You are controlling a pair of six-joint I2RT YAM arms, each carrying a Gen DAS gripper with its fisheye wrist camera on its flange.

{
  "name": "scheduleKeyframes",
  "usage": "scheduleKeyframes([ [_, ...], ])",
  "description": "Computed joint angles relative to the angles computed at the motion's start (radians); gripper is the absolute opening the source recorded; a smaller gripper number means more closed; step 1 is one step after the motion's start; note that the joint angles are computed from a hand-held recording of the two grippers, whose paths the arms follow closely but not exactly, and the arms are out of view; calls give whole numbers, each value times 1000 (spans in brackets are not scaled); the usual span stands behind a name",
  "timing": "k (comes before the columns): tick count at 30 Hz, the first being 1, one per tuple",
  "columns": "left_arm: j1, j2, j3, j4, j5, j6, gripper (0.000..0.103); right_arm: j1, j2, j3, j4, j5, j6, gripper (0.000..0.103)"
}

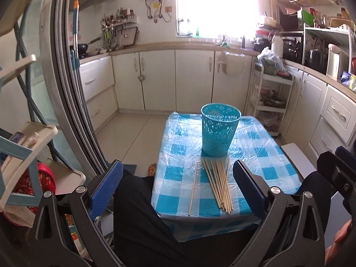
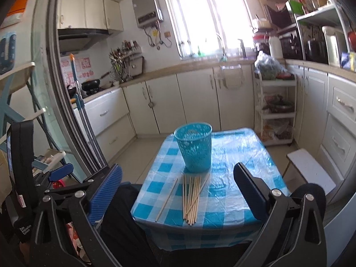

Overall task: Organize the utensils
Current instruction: 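Lower the left tool onto a single wooden chopstick and close on it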

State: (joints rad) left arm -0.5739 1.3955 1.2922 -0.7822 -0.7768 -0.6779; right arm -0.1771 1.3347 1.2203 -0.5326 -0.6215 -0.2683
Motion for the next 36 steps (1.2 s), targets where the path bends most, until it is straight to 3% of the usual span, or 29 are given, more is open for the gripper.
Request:
scheduleKeyframes([
  [3,58,44,-7,43,60,31,95,17,55,-13,75,32,19,96],
  [15,233,244,34,177,278,135,95,99,323,127,66,155,39,96],
  [20,306,363,78,206,425,176,95,119,507,247,75,175,42,95],
  [21,316,384,84,212,437,182,95,122,551,285,57,182,37,91],
  [23,335,428,98,225,465,193,95,133,643,380,-9,186,28,70],
  [26,358,494,133,231,483,201,95,152,769,503,-66,209,17,55],
  [36,413,725,331,205,518,245,95,228,1074,863,-203,312,28,34],
])
